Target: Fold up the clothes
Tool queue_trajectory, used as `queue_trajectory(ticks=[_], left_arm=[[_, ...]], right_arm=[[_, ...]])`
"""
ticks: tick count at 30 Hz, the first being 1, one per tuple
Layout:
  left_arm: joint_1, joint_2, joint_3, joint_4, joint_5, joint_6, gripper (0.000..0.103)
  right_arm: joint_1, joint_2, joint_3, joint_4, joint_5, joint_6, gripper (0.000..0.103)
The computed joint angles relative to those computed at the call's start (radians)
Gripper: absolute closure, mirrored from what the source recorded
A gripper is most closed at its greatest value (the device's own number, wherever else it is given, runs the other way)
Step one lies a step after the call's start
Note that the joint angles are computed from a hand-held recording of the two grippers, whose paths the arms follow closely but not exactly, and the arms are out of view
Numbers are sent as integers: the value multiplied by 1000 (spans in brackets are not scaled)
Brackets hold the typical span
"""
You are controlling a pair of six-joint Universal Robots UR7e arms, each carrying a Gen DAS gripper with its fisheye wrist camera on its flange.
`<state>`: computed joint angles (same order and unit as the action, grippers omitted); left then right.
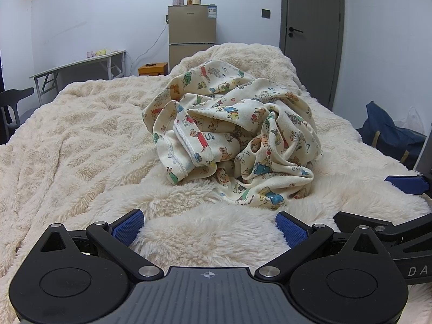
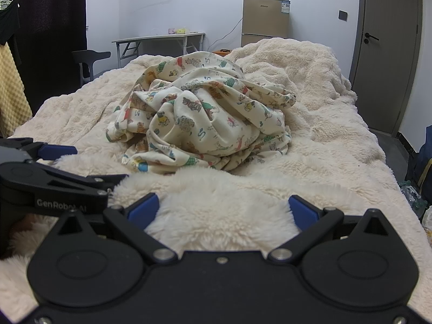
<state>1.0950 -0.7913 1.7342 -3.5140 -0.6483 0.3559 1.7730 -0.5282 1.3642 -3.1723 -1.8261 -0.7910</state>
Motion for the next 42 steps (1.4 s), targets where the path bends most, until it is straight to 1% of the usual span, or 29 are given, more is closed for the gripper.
queue_trajectory(ticks=[42], left_arm=[[8,-1,-10,15,-6,-5,0]], right_arm=[[-1,-1,-6,21,-1,4,0]])
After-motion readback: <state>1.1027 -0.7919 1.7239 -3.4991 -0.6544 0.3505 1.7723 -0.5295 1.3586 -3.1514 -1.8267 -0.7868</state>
